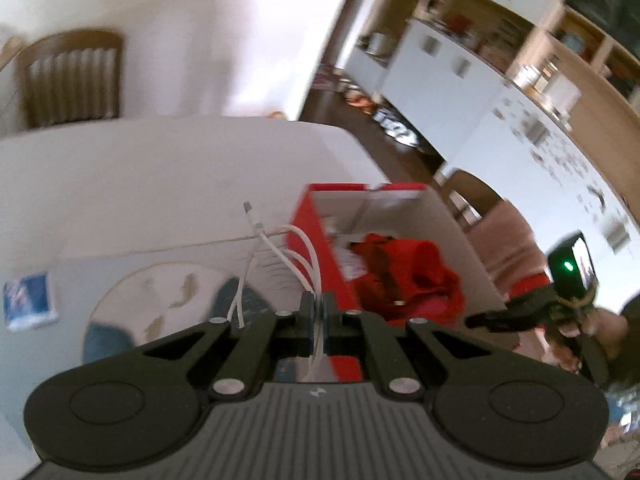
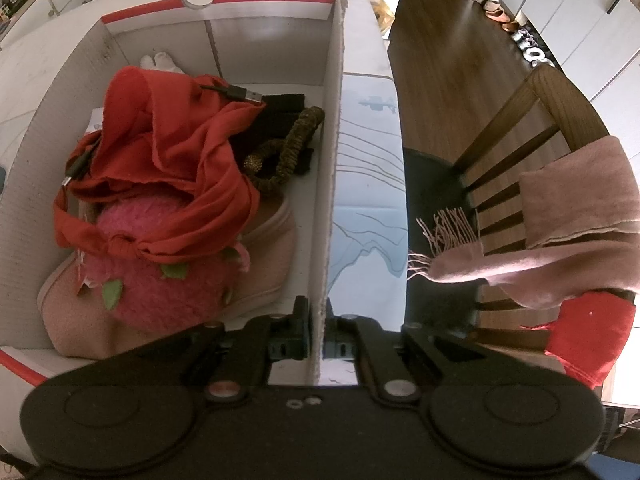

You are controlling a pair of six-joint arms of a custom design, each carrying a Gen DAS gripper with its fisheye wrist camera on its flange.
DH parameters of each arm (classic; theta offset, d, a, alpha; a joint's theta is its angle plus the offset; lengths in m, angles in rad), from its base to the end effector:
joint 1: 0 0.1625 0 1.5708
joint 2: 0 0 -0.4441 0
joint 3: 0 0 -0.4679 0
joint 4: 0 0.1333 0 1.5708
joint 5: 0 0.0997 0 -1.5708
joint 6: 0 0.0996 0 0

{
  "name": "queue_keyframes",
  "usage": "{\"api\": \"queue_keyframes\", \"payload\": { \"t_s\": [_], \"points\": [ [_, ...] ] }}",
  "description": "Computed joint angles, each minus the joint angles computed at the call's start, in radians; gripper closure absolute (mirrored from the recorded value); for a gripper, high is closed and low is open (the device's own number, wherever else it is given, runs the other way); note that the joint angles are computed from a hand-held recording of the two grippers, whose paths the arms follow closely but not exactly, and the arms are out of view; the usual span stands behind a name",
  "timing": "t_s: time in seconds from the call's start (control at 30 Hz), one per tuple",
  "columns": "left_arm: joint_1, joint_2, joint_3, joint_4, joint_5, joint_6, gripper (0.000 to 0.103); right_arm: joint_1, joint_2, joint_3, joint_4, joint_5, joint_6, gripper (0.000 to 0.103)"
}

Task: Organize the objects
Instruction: 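Lift the white cable with the left gripper and carry it over the box, then lower the white cable onto the red cloth and open the left gripper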

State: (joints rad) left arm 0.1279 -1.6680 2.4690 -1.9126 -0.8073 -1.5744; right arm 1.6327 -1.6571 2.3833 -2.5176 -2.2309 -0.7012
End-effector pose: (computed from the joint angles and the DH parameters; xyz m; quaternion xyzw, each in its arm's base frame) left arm -0.3115 -0.2439 0.1598 0.0252 0.9073 -0.3489 0.2333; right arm 0.0984 -0.4208 0.2393 0.3170 -0.8859 -0.0024 0.3385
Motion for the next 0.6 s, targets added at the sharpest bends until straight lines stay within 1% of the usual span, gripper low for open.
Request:
{"api": "queue_keyframes", "payload": {
  "t_s": [0.1, 0.27, 0.4, 0.5, 0.6],
  "points": [
    [0.032, 0.077, -0.035, -0.110, 0.004, 0.144, 0.101, -0.002, -0.002, 0.001, -0.002, 0.003, -0.004, 0.100],
    [0.074, 0.191, -0.092, -0.253, 0.015, 0.333, 0.102, -0.005, -0.004, 0.004, -0.008, 0.006, -0.010, 0.100],
    [0.122, 0.288, -0.138, -0.384, 0.009, 0.483, 0.102, -0.006, -0.006, 0.005, -0.010, 0.008, -0.012, 0.100],
    [0.165, 0.373, -0.172, -0.475, -0.016, 0.568, 0.102, -0.007, -0.006, 0.005, -0.010, 0.009, -0.013, 0.100],
    [0.185, 0.438, -0.197, -0.489, -0.013, 0.619, 0.102, -0.008, -0.008, 0.006, -0.013, 0.013, -0.015, 0.100]
  ]
}}
